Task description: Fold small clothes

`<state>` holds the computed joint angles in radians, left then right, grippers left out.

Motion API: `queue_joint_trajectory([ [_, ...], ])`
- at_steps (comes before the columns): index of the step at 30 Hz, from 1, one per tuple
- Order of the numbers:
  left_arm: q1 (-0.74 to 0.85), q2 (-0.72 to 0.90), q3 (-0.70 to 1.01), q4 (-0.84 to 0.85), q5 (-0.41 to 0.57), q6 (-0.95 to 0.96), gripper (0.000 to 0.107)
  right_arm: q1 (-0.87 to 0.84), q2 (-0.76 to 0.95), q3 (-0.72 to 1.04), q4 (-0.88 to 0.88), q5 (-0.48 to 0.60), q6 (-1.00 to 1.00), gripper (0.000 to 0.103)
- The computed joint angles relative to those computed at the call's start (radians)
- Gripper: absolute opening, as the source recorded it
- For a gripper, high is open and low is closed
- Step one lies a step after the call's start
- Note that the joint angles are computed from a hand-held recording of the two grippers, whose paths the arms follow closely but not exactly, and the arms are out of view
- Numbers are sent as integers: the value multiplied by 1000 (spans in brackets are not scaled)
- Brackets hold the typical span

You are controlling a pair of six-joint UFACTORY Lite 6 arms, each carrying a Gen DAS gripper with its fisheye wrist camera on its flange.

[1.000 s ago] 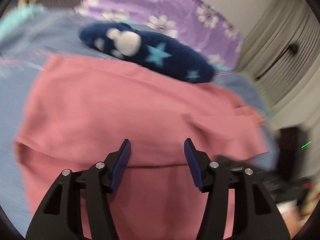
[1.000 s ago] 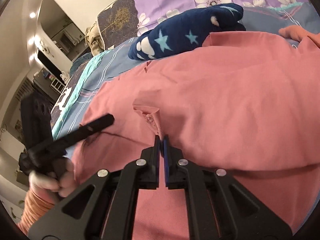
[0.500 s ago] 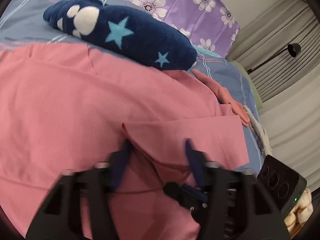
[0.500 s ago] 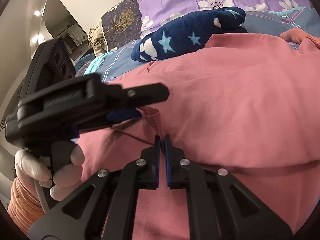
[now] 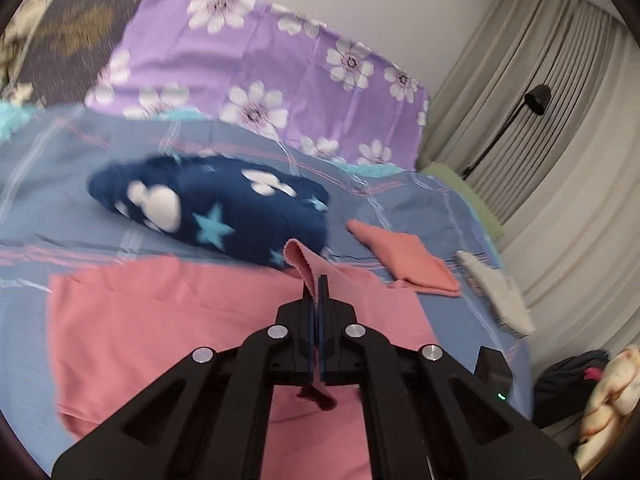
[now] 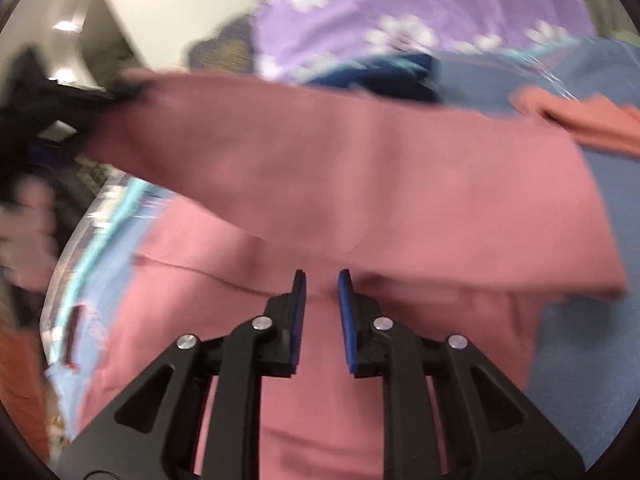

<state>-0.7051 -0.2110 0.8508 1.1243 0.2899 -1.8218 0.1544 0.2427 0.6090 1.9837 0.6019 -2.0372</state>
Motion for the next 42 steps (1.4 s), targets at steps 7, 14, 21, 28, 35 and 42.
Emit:
queue_joint_trajectory([
  [7,109,-232,-219,-191,100,216,1,-34,37,12,-7,41,17,5],
  [14,399,-342,-455,-548,-42,645,1,-52,59,22,-33,72,34,7],
  [21,442,-250,-557,-82,-24,169,8,-58,65,24,-34,77,28,7],
  [28,152,-317,-533,152,117,-143,34,-62,67,28,-48,81,40,7],
  [35,-25,140,-406,379,235,-429,44,-128,-14,-6,-59,12,44,6],
  [42,-60,127,-419,351,259,-428,45,-207,-94,-70,-21,-82,-3,0],
])
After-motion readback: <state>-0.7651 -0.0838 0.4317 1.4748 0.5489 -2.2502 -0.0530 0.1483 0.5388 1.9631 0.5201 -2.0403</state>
